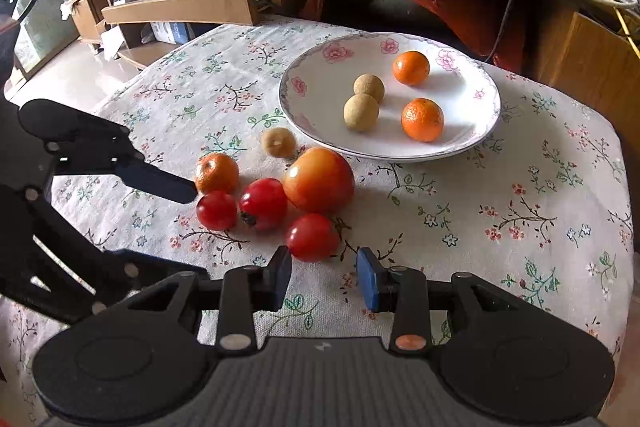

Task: Organize fruits
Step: 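Grasp a red cherry tomato with the left tool while the right tool grasps another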

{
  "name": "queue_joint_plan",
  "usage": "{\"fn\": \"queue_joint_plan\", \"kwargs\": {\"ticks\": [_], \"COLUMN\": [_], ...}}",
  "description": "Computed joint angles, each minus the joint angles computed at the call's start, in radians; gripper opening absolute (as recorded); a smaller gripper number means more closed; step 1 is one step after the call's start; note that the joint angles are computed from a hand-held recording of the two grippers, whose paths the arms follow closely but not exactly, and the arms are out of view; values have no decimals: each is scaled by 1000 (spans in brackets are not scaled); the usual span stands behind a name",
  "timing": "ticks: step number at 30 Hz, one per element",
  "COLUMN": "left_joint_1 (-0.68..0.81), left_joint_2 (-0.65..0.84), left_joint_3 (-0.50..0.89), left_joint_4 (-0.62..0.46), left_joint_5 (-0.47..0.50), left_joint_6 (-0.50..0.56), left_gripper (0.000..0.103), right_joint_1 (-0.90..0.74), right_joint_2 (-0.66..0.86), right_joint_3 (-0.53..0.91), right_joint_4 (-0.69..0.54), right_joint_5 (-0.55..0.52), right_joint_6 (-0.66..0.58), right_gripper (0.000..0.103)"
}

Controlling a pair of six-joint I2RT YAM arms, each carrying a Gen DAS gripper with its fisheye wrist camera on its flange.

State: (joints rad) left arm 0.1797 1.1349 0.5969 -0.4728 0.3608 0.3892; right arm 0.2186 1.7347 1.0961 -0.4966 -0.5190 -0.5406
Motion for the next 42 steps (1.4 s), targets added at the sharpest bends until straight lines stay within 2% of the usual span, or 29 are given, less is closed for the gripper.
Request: {"fn": "queue_joint_plan", "kwargs": {"ticks": [7, 9, 11, 15, 24, 29, 36, 42], "left_joint_1": [-89, -96, -95, -80, -78, -85, -121, -148], "left_joint_2": [72, 61, 49, 18, -25, -17, -33, -54], "left_joint_3": [-35, -28, -24, -30, -43, -47, -38, -44], "left_joint_4": [167, 149, 124, 82, 49, 65, 34, 27], "left_joint_5": [-133, -145, -143, -141, -136, -142, -187, -232], "left_joint_6": [-88, -93, -97, -106, -102, -107, -147, -183], "left_gripper": [65, 52, 46, 41, 43, 46, 38, 41], "right_joint_1": [-19, -31, -35, -32, 11, 44, 40, 39], "right_joint_2": [-5, -6, -6, -4, 15, 37, 35, 16], "right_joint_3": [24, 27, 30, 32, 36, 30, 34, 19], "right_joint_4": [-18, -13, -14, -22, -17, 15, 16, 7], "right_joint_5": [-14, -20, -22, -28, -29, 9, 46, 62], "right_joint_6": [4, 10, 14, 3, 7, 24, 53, 45], "right_gripper": [36, 36, 36, 36, 36, 36, 29, 29]}}
